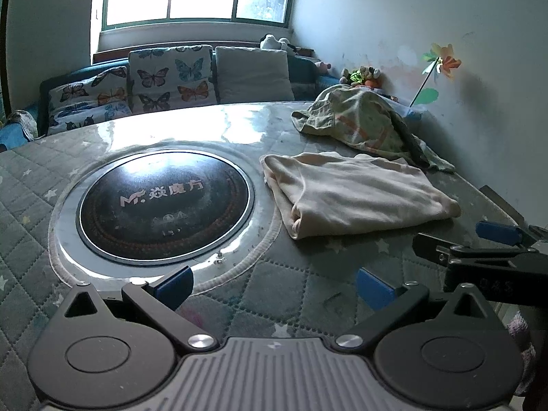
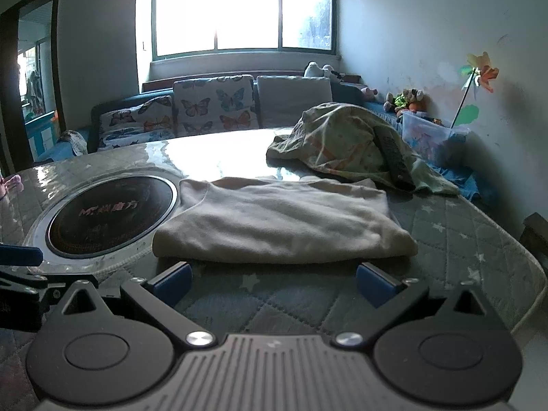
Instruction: Fold clothes
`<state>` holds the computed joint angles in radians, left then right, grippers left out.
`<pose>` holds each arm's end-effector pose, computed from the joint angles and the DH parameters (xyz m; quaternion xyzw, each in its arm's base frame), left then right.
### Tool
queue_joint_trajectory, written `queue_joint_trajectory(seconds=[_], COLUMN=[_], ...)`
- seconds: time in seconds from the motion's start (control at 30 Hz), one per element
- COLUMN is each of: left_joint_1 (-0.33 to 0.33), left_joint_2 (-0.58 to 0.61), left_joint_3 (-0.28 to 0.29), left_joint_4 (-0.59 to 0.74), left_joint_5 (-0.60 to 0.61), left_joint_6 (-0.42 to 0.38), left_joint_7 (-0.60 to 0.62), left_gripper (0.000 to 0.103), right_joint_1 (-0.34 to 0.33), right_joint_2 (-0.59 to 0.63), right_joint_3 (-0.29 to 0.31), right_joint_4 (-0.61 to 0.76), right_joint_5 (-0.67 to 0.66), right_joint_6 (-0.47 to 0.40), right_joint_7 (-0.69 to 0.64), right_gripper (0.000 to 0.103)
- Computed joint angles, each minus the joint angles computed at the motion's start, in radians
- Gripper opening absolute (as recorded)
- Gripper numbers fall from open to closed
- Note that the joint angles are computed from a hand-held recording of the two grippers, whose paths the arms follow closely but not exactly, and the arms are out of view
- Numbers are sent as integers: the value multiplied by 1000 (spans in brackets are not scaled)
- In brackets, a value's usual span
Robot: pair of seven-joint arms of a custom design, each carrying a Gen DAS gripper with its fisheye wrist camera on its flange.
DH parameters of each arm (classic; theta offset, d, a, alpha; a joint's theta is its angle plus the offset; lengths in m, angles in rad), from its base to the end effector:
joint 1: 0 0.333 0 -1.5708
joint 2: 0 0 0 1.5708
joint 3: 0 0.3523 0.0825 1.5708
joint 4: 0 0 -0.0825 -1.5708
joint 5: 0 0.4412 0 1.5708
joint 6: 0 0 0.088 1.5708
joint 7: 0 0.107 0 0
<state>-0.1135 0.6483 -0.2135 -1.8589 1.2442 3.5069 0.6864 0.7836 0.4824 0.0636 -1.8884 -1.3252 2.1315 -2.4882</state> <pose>0.6166 -0.3116 0.2482 -0.3753 0.8206 -0.4139 0.1206 0.4884 0.4850 0.2455 -0.4600 0.7502 -0.4024 0.2524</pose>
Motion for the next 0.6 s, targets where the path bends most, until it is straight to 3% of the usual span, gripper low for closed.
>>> queue_joint_trajectory(seconds=[0.4,0.6], left_joint_1=[23,68], left_joint_2=[7,20], left_joint_3=[-32,-90], left_joint_4=[5,14], left_joint_5=[9,51], left_joint_6=[-40,-79], left_joint_7=[2,-10], left_gripper=[103,103], right_joint_1=[-2,-5], right_joint_2=[4,7], right_joint_3=[-2,-2], right_joint_4=[3,4], right_joint_5=[10,13], right_joint_6=[10,21], right_joint_7=[-3,-4], right_gripper=[103,103])
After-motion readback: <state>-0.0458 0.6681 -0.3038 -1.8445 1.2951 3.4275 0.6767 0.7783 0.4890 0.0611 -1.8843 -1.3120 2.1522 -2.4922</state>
